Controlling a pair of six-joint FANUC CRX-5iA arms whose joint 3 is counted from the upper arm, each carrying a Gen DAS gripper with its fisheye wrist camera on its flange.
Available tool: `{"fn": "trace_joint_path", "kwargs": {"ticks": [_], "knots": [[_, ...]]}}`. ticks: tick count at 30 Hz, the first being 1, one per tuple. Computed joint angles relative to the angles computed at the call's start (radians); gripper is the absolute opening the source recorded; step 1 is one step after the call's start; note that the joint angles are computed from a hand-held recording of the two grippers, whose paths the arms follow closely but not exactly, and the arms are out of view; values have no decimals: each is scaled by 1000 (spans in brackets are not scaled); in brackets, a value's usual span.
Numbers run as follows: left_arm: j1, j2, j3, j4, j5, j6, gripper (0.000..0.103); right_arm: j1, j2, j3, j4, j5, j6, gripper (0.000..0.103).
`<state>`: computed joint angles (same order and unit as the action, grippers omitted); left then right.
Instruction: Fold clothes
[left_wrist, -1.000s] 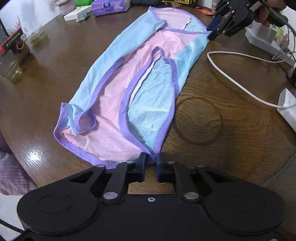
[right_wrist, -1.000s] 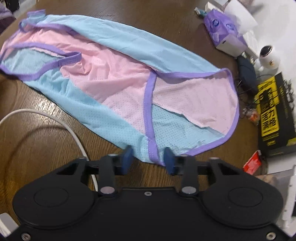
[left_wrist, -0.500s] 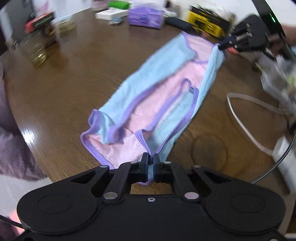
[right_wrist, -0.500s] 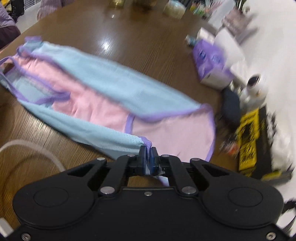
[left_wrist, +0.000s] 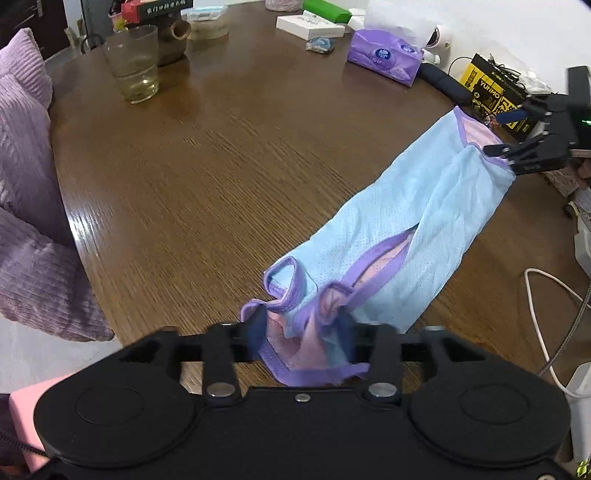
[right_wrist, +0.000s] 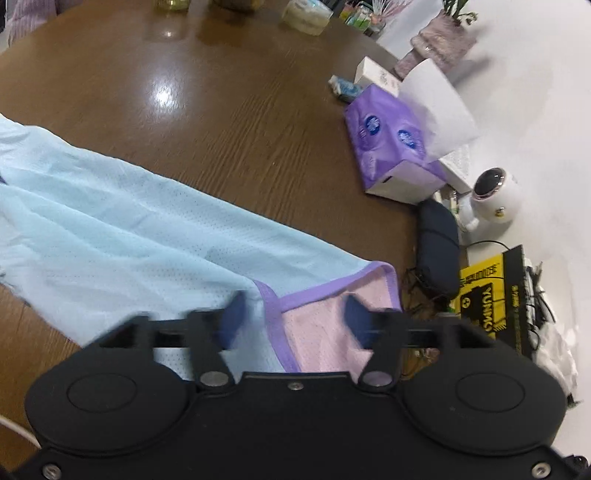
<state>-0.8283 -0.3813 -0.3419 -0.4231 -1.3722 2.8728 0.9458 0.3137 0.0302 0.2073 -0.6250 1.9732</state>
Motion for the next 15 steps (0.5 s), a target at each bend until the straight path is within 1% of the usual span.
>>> {"fn": "trace_joint_path", "kwargs": {"ticks": [2, 5, 6, 8, 10, 11, 12, 13, 14, 15], "knots": [[-3, -11, -5, 7, 10, -19, 49, -24, -22, -1, -30, -18, 3, 73], [16, -42, -37, 57, 86, -113, 52, -64, -26, 39, -114, -119, 67, 72], [24, -52, -49, 77, 114, -149, 54, -68, -19, 47, -122, -144, 86, 72], [29, -39, -55, 102, 139, -215, 55, -65, -6, 49, -119, -168, 130, 66], [28, -9, -46, 112, 138, -257, 55, -60, 11, 39, -88, -160, 143, 53], [25, 7, -43, 112, 142, -272, 55, -58, 26, 34, -54, -146, 120, 48], [23, 19, -41, 112, 147, -286, 51, -63, 41, 52, -56, -155, 112, 40], [22, 25, -41, 112, 148, -293, 31, -68, 56, 72, -62, -167, 104, 32], [27, 29, -44, 118, 147, -295, 21, -73, 71, 93, -68, -180, 97, 28], [32, 29, -49, 125, 146, -289, 13, -81, 91, 132, -93, -216, 114, 15]]}}
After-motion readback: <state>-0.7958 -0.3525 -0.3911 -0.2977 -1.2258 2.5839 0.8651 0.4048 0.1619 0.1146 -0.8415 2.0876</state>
